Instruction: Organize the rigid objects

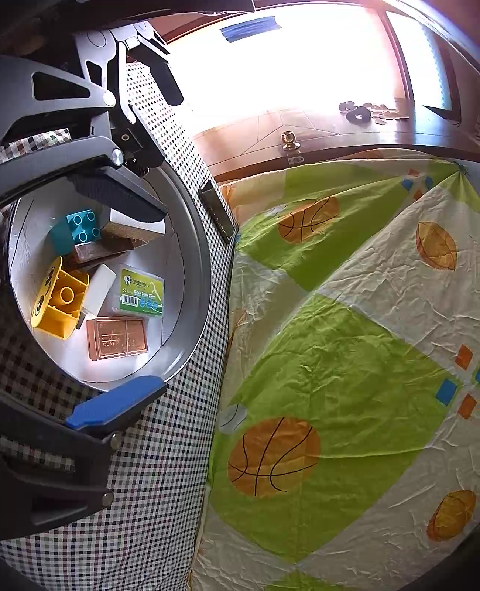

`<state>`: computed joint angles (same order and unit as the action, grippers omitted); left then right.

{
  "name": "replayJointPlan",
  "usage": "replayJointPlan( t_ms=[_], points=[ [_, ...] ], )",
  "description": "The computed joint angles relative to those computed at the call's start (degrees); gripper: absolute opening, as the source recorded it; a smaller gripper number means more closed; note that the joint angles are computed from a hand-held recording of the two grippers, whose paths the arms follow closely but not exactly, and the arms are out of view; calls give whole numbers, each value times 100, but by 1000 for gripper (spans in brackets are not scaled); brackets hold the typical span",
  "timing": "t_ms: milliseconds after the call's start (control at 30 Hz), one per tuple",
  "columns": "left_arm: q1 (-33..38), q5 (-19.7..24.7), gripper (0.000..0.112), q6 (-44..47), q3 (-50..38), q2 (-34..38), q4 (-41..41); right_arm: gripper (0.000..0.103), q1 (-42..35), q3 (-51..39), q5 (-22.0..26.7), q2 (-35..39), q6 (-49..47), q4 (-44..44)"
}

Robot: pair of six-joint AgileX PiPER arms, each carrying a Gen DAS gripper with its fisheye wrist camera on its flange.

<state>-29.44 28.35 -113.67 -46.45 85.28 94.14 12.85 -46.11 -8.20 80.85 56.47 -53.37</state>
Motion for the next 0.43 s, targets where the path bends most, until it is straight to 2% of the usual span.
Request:
replayJointPlan(
  t_ms=[100, 167, 433],
  points=[
    [5, -23, 103, 48, 15, -5, -33, 89, 66, 52, 92, -67, -441, 395],
    [-122, 173, 103, 111, 11, 27, -98, 89, 82, 125, 88, -136, -658, 595],
    [-386, 424, 103, 273, -11, 42, -257, 89, -25, 295, -31, -351, -163, 86]
  ],
)
